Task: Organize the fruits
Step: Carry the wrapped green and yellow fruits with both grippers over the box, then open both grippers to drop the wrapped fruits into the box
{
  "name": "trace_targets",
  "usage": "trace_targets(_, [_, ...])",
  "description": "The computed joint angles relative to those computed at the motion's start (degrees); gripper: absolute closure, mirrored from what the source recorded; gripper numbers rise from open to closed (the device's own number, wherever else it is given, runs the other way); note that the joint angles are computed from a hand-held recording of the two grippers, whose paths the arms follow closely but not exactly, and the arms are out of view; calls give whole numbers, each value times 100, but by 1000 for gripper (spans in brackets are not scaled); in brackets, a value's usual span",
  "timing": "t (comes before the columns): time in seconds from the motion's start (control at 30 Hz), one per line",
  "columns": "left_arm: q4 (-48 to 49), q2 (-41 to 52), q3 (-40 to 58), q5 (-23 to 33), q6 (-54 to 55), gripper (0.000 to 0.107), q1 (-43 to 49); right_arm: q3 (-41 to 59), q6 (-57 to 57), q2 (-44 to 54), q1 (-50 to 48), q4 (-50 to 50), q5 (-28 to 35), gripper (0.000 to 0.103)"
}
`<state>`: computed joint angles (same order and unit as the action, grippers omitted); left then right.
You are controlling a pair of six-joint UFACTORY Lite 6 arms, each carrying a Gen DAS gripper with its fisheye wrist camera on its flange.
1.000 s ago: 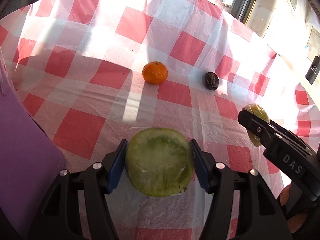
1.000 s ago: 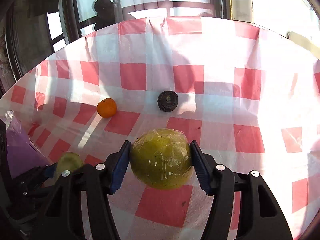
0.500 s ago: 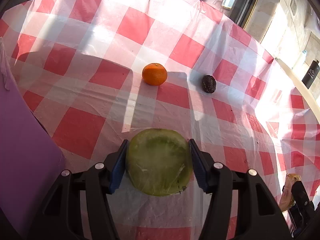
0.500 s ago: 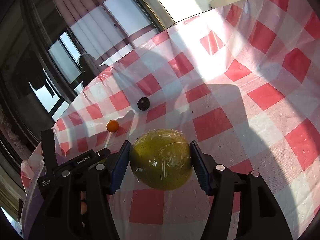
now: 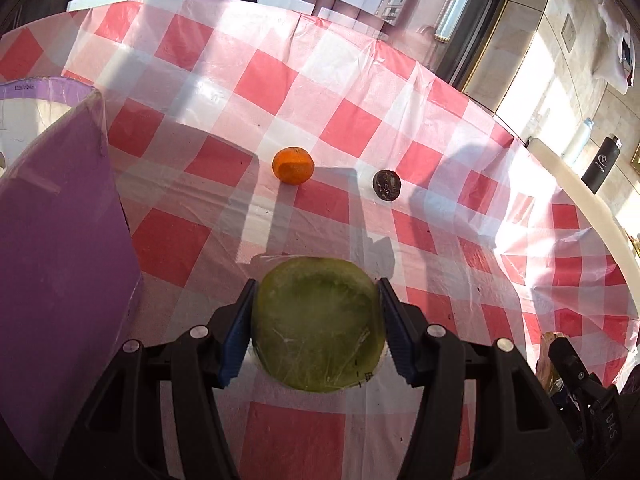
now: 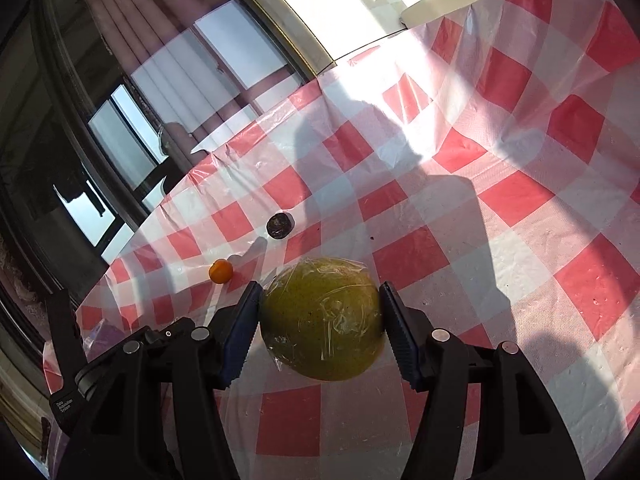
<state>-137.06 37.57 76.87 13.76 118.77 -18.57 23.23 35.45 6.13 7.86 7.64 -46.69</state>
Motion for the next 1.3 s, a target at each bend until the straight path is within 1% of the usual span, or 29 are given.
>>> trace_targets(0.07, [-1083,-822,-1071,303,1152,48,-173,15,-14,-6,43,-33,16,44])
trace_targets(0.1, [-1355,-1271,-1627,445,1465,48,-279,-19,-27,-52,71,-71,16,44])
trace_targets(0.13, [-1388,-1694,-2134,579,1551,48,-351,-78,-170,-153,205,130,71,44])
trace_targets(0.23, [-945,-3163,-3620,835,1446,48,-454,-417,-353,-511,792,709,122,44])
trace_targets(0.27, [-478,-3695,-4046,875,1121,48,-394,-565,-508,-669,1128,1121,82,44])
trace_targets(0.37, [1321,-5201,-4974,993,-381,48,10,-970,-727,-1039,2350,2236,-293,44])
trace_targets(0.47, [3120,-6651,-5600,1336,-1936,48,751,-913,-1330,-1134,3448,3311,-305,44])
trace_targets(0.5, [3720,-7060,-5732,1610,-2434,48,1159,-865,-1428,-1147,3687,3514,-285,44])
trace_targets(0.57, [4844,-7720,-5815,2369,-3296,48,2186,-725,-1582,-1141,4117,3810,-321,44])
trace_targets(0.63, [5326,-8082,-5793,3067,-3529,48,3241,-466,-1867,-1131,4468,4093,-300,44])
trace_targets(0.7, [5536,-8145,-5704,3828,-3398,48,4387,-88,-2223,-1082,4751,4273,-233,44])
trace_targets(0.73, [5578,-8062,-5617,4056,-3288,48,4853,159,-2503,-1021,4902,4395,-204,44])
trace_targets(0.83, [5536,-7413,-5299,4444,-2785,48,5945,1023,-3417,-667,5330,4735,-102,44])
trace_targets(0.9, [5495,-6757,-4969,4528,-2467,48,6462,1613,-3893,-337,5531,4877,0,44])
trace_targets(1.0, [5315,-5978,-4604,4341,-1988,48,6870,2549,-4458,273,5676,4966,313,44])
trace_targets(1.13, [5137,-5126,-4198,3889,-1532,48,6963,3792,-5319,1174,5747,5248,768,44])
trace_targets(1.2, [5067,-4825,-4052,3590,-1309,48,6925,4495,-6098,1658,5757,5712,994,44])
trace_targets(1.3, [4904,-4609,-3931,2926,-998,48,6654,5630,-7897,2392,5756,7020,1252,44])
